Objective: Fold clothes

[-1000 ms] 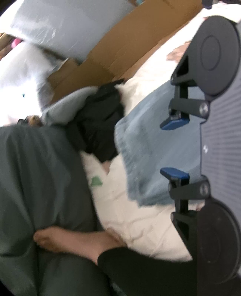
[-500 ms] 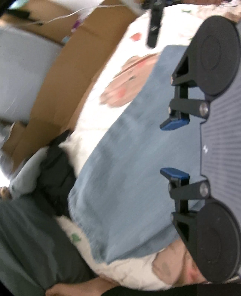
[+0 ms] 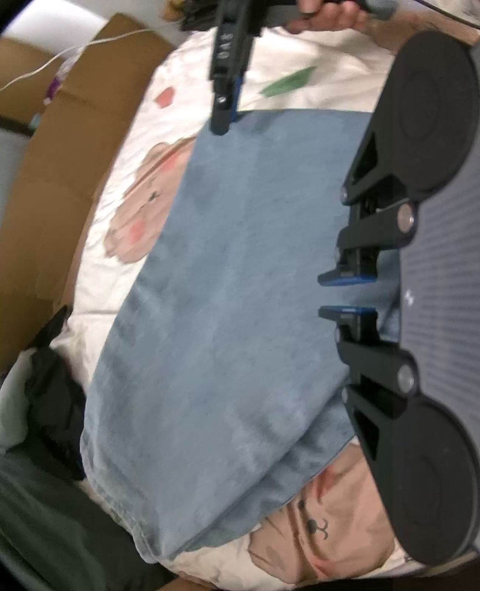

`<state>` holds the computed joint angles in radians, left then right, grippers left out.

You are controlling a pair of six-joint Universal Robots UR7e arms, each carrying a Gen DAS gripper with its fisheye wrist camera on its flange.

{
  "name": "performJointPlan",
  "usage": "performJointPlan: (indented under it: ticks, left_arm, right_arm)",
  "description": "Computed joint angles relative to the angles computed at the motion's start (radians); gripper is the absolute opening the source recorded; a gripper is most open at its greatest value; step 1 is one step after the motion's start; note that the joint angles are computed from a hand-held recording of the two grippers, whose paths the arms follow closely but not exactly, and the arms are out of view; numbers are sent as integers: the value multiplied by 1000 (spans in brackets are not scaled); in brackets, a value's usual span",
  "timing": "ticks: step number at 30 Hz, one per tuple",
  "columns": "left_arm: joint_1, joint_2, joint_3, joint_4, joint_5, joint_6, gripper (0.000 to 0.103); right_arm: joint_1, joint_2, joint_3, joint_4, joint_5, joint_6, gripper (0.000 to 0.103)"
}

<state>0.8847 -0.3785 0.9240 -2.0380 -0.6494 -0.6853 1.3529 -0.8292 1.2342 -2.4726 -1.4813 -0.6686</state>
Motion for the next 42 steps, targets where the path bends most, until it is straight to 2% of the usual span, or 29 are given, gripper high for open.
performJointPlan:
  ticks: [2,7,9,13,16,18,24,29,32,34,36,42]
  left_arm:
    - [2,11,-23,76,-10,-37,12]
    - [4,33,-36,117,14,-6,12]
    - [3,42,-51,139,23,0,13]
    - [-1,40,-65,183,23,-28,13]
    - [-9,16,-30,109,-10,-25,12]
    - [-17,9,-12,38,-30,19,12]
    - [-30,39,-35,-114,-105,143,12]
    - [-26,84,-98,-132,-171,181,12]
    - [-21,112,-134,-134,-231,181,12]
    - [-21,123,-145,-110,-261,174,12]
    - [-25,122,-136,-66,-269,149,12]
    - [-40,71,-30,-69,-264,123,11]
  right_arm:
    - [-5,0,4,-4,-11,-11,36]
    - [-10,34,-27,-9,-56,-39,34]
    - [-13,51,-47,-3,-69,-42,27]
    - [-23,76,-86,19,-50,-49,21]
    - [-28,75,-103,22,-14,-13,21]
    - [-33,69,-106,3,15,12,22]
    - [-36,56,-88,-44,2,2,22]
    - [-36,49,-66,-45,3,-19,21]
    - [-33,57,-80,-22,-23,-41,23]
    - [-35,67,-100,17,-44,-42,20]
    - [-38,69,-95,8,-55,-50,8]
    - [-43,46,-70,18,-32,-13,8]
